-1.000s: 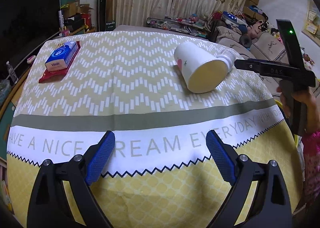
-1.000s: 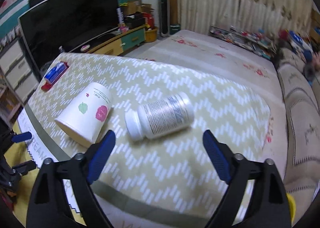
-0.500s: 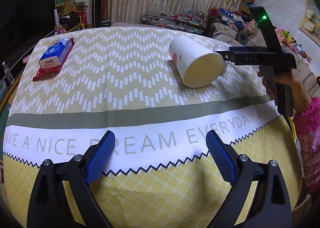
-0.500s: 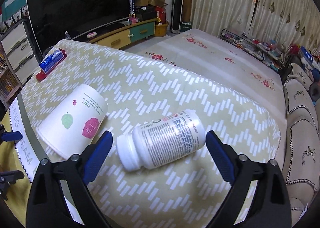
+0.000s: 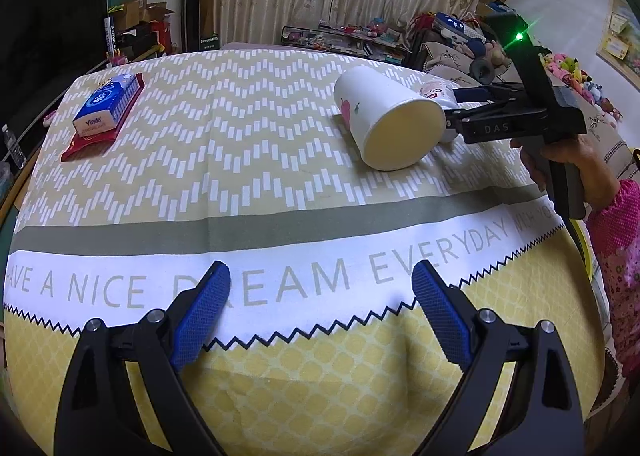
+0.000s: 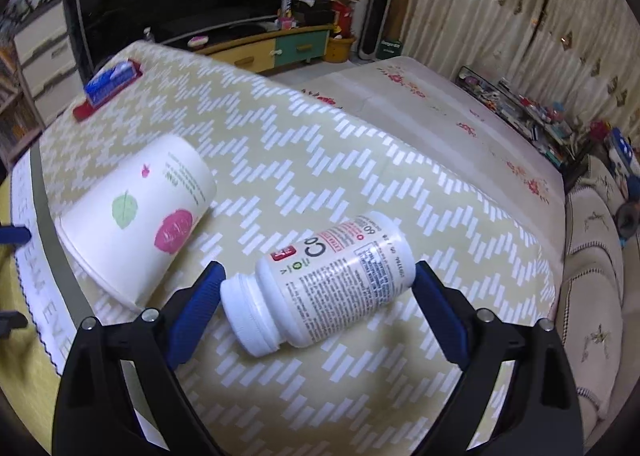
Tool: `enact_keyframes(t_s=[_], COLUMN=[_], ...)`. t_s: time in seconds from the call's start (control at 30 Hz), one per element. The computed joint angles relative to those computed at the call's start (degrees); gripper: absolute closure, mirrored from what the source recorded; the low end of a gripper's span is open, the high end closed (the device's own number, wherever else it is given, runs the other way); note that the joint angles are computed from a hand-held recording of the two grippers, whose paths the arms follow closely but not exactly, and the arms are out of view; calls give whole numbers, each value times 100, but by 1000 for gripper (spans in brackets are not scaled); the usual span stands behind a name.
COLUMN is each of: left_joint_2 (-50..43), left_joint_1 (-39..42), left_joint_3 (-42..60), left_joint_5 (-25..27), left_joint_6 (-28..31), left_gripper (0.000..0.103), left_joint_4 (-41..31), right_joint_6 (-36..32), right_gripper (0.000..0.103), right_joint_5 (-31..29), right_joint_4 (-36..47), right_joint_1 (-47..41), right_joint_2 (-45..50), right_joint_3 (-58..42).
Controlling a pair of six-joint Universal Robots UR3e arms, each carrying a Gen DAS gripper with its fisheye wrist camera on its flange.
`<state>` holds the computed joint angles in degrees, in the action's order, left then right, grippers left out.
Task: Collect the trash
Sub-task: 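Move the right gripper to the table and grasp the white pill bottle, then carry the pill bottle over the yellow bin and open the right gripper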
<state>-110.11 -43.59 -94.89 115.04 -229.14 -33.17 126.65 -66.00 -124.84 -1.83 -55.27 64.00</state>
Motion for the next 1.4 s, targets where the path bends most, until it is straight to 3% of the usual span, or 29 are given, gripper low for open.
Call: enact_keyframes(t_s=[0.3,0.5,0.7,0.77,0.8,0.97,1.13,1.23,1.4], left_joint_2=[-2,-25,-120,-105,-102,-107,-145,-161,-136], left_joint_1=[20,37,19,30,27,10,-27,-68,-104], left_joint_3=[-15,-15,171,133,125,136,189,228,198], left_joint_5=[-47,-56,-39,-60,-58,-27,10,31,8], left_joint_6=[20,102,191,194,193,206,221,222,195], left_gripper=[11,10,8,8,8,8,8,8,8], left_joint_4=[27,31,-138,-87,-84,-121,-138,-137,-37], right_joint_6=[-1081,-1701,-1837,-1818,-1756,-1349,-1167,-1100,-1211], right_gripper=[13,9,10,20,20,20,20,20,20], right_joint_5=[-82,-177,-144,-115,-112,206,675,1140,1341], right_joint_4=[842,2645,3522,3677,3623,2984,2427,2372,2307], right_joint_1=[16,24,5,4,-5,-264,-835,-1502,-2670], right_joint_2=[375,1143,1750,1873,1875,1200,-188,-1212,-2484], right_joint_3=[-951,-2741,-3928,-4158,-4144,-3010,-1123,56,1578])
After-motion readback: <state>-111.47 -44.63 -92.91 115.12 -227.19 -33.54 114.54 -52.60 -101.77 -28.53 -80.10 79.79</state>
